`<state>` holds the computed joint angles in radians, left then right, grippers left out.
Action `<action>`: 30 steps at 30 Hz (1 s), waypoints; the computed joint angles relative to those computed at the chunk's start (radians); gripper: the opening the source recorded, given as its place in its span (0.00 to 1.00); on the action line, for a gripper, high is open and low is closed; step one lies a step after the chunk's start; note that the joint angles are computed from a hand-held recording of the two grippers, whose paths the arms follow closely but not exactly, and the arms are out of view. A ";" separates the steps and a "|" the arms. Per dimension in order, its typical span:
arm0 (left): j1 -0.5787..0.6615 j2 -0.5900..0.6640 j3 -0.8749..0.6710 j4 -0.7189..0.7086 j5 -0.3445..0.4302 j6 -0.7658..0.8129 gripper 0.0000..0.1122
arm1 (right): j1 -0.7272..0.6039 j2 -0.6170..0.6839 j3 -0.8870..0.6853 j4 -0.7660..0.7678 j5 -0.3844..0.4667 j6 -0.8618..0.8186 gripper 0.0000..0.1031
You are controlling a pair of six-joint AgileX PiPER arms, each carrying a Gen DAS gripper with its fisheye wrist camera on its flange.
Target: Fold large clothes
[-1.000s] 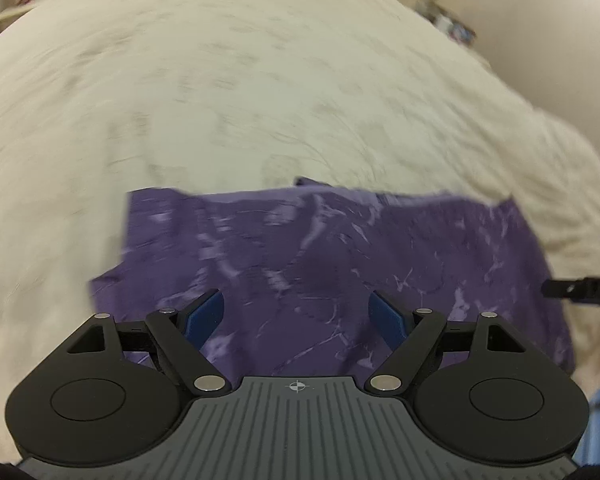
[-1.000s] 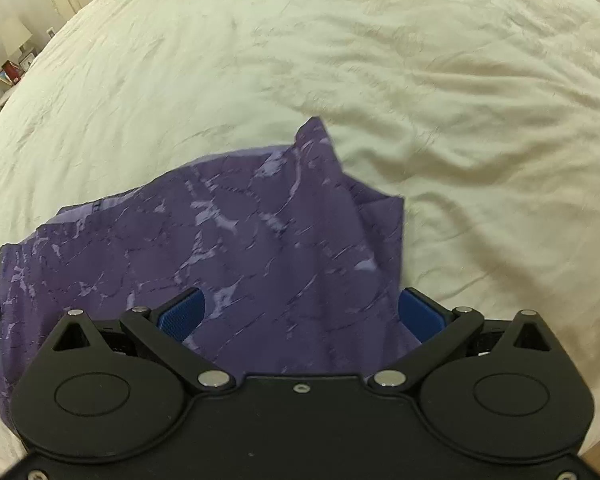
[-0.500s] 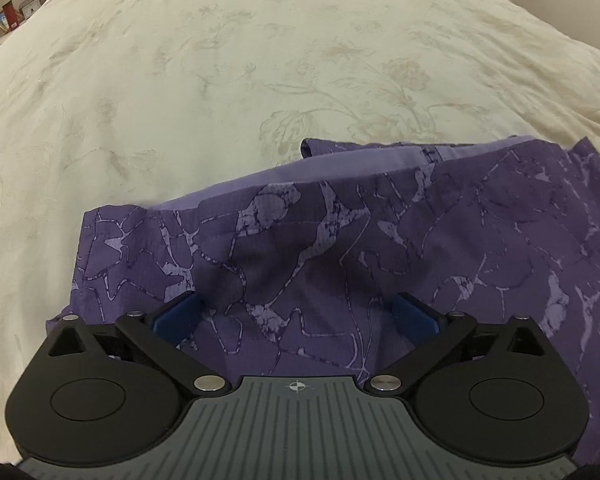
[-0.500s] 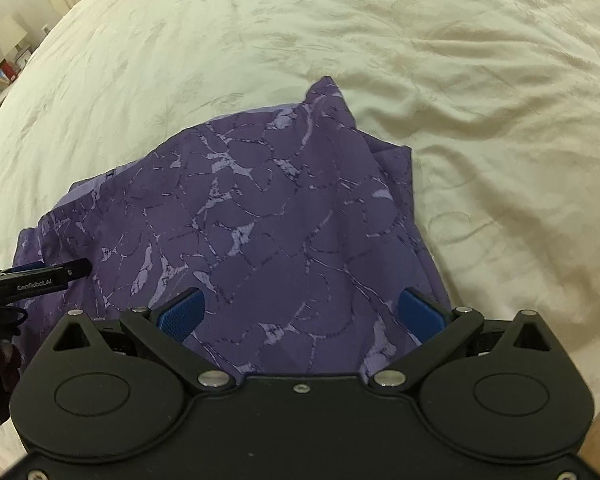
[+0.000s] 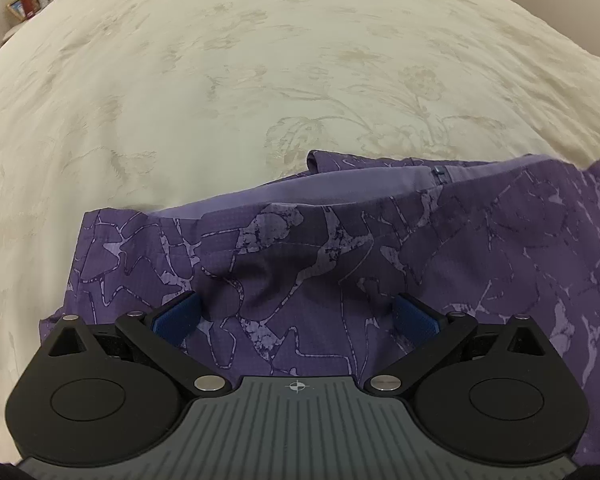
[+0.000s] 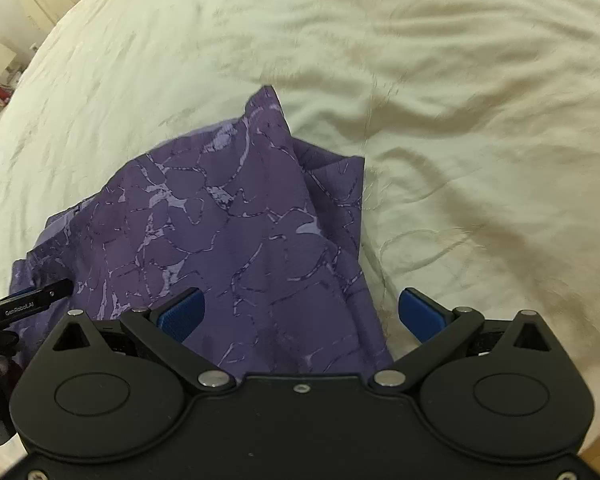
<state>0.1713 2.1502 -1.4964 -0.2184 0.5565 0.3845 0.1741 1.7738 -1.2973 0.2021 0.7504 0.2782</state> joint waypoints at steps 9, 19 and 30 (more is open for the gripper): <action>-0.033 -0.015 -0.043 0.105 0.078 -0.208 0.78 | -0.169 0.205 -0.129 0.344 0.204 -0.439 1.00; -0.140 -0.102 -0.027 0.197 0.216 -0.500 0.77 | -0.226 0.334 -0.247 0.487 0.338 -0.599 1.00; -0.254 -0.091 -0.049 0.227 0.226 -0.631 0.77 | -0.238 0.445 -0.358 0.646 0.428 -0.731 1.00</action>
